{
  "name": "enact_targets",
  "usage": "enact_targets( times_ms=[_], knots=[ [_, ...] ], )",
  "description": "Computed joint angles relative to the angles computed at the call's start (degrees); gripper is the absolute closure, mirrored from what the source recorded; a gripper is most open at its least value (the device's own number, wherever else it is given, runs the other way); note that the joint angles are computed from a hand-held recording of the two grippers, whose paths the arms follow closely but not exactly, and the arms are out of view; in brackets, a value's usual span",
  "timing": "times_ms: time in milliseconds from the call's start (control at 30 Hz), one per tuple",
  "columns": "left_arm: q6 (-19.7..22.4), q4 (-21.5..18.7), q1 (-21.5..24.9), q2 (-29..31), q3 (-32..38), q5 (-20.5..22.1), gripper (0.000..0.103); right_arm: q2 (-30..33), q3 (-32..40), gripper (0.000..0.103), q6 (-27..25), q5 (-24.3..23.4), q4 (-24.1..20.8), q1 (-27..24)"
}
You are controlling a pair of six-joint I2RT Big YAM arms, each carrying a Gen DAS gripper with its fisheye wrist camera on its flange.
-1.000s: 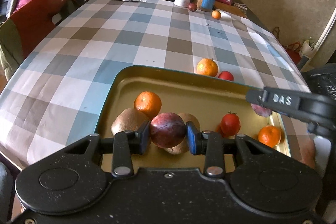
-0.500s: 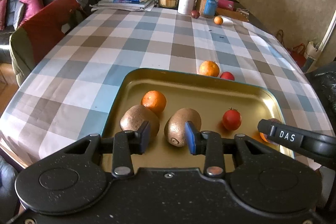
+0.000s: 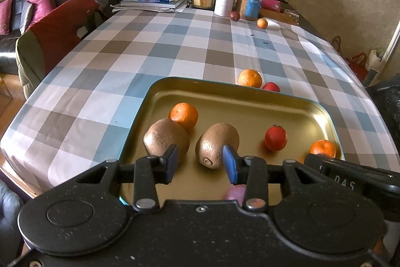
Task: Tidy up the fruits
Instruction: 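Lower the red plum into the tray with the left gripper while the right lowers the dark plum, then open both grippers and move them back toward the remaining orange and tomato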
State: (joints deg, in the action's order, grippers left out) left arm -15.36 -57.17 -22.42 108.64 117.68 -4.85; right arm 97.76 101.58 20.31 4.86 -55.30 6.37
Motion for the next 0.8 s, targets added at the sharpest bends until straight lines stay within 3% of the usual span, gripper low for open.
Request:
enact_targets(
  times_ms=[233, 567, 700, 800],
  knots=[
    [-0.5, -0.4, 0.1, 0.0, -0.2, -0.1, 0.054, -1.1, -1.3, 0.066, 0.7, -0.1, 1.5, -0.2],
    [0.0, -0.5, 0.3, 0.0, -0.1, -0.8, 0.048, 0.2, 0.4, 0.067, 1.8, 0.5, -1.1, -0.3],
    [0.8, -2.8, 0.8, 1.4, 2.7, 1.6, 0.048, 1.2, 2.2, 0.066, 1.6, 0.6, -3.5, -0.4],
    [1.8, -6.7, 1.5, 3.8, 7.3, 4.4, 0.048, 3.5, 5.9, 0.066, 2.5, -2.2, -7.5, -1.2]
  ],
)
